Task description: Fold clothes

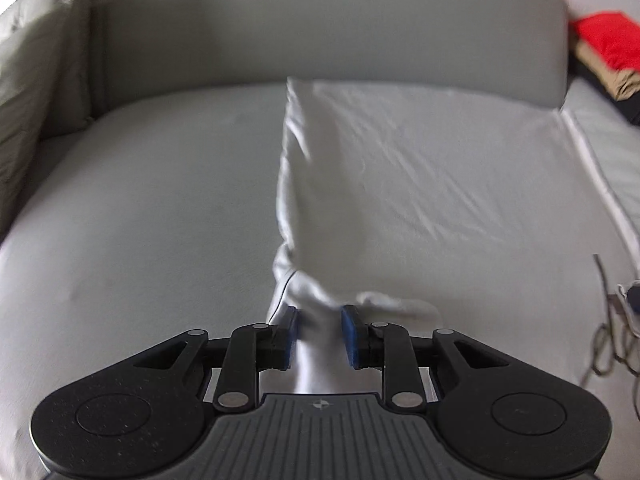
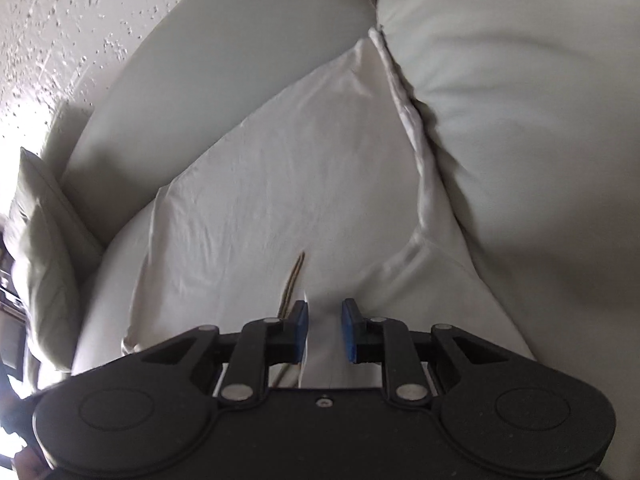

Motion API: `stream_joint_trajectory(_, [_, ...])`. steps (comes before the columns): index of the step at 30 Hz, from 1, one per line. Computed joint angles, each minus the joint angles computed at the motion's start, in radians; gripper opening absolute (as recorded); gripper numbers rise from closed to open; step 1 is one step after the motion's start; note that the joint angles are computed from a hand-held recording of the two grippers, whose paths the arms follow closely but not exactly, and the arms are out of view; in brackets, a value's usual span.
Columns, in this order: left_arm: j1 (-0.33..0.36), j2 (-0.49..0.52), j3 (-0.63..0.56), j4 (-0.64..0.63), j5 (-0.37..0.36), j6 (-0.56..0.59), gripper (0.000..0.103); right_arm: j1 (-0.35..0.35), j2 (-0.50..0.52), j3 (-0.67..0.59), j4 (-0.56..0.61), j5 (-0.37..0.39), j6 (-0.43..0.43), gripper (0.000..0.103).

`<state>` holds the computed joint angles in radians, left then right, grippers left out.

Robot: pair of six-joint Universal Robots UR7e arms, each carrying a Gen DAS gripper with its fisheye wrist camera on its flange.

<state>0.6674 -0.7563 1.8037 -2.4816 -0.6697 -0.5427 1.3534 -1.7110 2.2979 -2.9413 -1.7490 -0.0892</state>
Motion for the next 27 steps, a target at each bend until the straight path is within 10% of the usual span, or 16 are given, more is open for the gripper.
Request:
stream_joint_trajectory(14, [-0.097, -0.032, 0.088, -0.231, 0.079, 0.061, 0.033, -0.056, -0.113, 0.078, -0.143, 0.16, 0.082, 0.029])
stream_joint_trajectory(27, [-0.14, -0.176, -0.011, -0.077, 0.068, 0.048, 0.052, 0.255, -0.161, -0.123, 0.094, -0.003, 0.144, 0.067])
